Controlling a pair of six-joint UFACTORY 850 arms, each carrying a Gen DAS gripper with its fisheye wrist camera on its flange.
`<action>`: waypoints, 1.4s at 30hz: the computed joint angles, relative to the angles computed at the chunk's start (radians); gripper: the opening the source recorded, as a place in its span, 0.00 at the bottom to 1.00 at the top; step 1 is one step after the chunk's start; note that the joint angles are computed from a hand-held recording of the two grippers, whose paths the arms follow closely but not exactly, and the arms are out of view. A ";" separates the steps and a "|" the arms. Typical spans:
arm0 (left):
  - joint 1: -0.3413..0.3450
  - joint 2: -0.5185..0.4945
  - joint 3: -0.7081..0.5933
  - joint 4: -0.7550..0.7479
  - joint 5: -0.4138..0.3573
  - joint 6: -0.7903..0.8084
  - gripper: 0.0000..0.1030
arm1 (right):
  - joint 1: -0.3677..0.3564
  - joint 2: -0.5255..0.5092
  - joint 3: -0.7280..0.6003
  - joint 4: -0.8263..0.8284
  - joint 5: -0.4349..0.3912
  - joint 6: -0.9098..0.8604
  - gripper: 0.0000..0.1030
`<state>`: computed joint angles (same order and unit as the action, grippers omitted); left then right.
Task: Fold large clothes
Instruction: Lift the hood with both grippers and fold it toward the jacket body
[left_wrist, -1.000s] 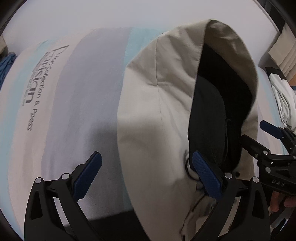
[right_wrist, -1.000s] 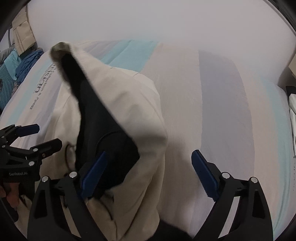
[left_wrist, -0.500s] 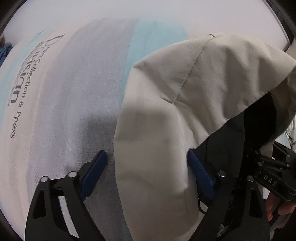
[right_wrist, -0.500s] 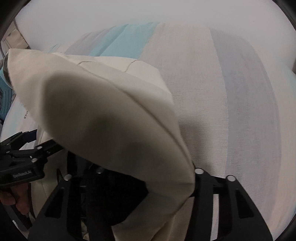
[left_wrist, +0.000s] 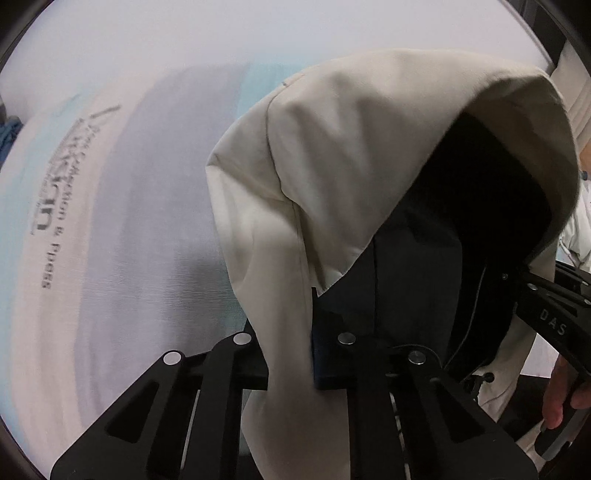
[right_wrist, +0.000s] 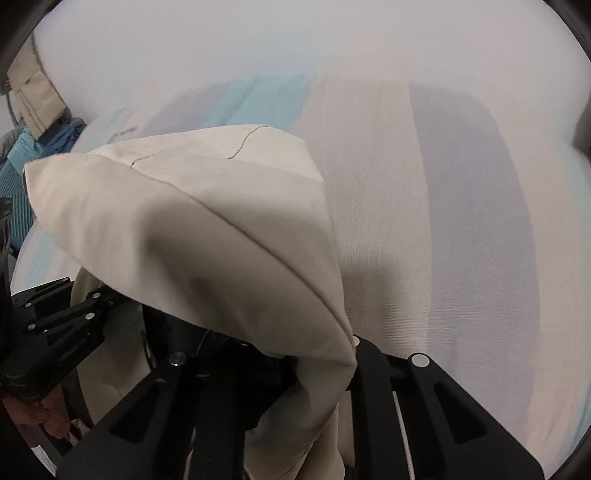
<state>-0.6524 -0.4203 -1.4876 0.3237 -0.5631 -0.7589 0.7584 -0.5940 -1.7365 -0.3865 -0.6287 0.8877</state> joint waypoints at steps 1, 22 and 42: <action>-0.002 0.012 0.006 0.008 -0.001 -0.006 0.10 | 0.006 0.018 0.012 -0.016 0.002 0.012 0.10; -0.237 0.340 0.250 0.476 -0.154 -0.461 0.10 | 0.227 0.485 0.484 -0.366 -0.042 0.434 0.09; -0.523 0.430 0.485 0.557 -0.320 -0.805 0.11 | 0.476 0.627 0.794 -0.450 -0.112 0.749 0.09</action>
